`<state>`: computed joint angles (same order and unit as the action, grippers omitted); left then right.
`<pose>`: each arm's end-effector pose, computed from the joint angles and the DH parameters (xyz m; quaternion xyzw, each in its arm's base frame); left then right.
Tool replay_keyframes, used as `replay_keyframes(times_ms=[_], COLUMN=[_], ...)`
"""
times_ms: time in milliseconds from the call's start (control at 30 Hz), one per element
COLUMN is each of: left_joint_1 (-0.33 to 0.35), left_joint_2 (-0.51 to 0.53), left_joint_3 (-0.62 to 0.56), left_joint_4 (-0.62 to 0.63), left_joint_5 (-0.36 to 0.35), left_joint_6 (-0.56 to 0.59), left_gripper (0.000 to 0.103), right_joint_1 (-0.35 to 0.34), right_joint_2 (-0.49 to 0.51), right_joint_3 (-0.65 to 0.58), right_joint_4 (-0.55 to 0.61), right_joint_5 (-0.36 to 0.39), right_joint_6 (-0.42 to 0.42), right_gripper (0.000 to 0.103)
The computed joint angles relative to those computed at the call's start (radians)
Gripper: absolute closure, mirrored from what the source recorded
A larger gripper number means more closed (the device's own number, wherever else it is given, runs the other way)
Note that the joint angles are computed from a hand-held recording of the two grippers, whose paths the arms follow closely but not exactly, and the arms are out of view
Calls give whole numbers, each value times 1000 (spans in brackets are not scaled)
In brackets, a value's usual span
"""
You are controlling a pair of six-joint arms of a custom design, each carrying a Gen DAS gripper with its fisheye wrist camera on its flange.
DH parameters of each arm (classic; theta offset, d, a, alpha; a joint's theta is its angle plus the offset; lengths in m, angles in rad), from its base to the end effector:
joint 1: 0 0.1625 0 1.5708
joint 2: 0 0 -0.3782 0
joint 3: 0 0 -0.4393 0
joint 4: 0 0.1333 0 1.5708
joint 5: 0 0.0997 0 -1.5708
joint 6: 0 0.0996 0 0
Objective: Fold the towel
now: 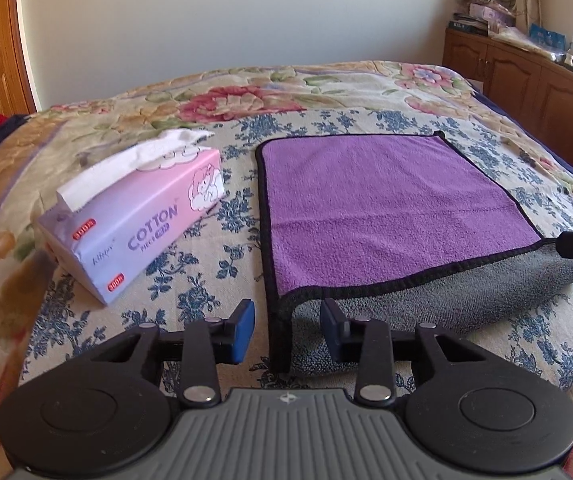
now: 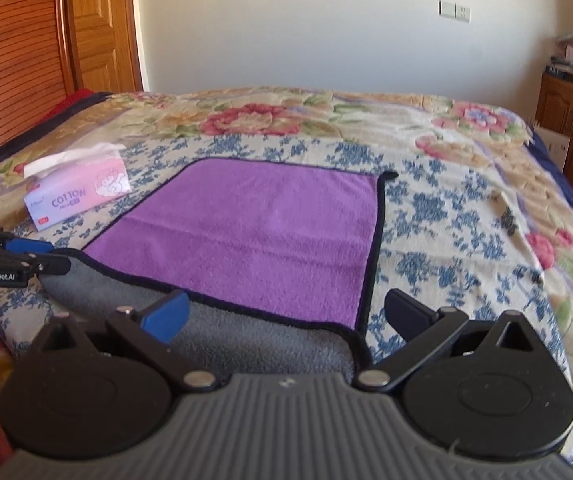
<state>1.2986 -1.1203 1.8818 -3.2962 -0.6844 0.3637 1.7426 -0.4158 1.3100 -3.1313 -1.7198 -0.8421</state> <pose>0.0438 -0.6260 0.2458 0.0614 0.8225 -0.4009 0.3987 0.2467 -0.7288 -0.0431 0.4363 -0.8357 0.2848 0.1737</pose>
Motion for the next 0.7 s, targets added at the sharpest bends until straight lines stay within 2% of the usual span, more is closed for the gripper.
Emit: replay_keyframes(times_ms=[200,433,533,700], left_joint_1=[6,6,5,4], left_joint_2=[-13,-17,-20,-19], left_joint_3=[3,7,10,9], left_joint_4=[57,65,67,64], left_joint_5=[-20,-29,-31,-35], left_joint_6=[-44,-55,-55,-49], left_gripper=[76,78,78,78], right_joint_1=[0,-6,-10,-14], right_joint_2=[0,-9,-13,-15], right_joint_3=[-23,-39,-48,-62], right_joint_4=[96,179,212,250], right_joint_5=[-45,-51,-49,-51], right_joint_6=[51,109,138,171], right_gripper=[0,1,13,18])
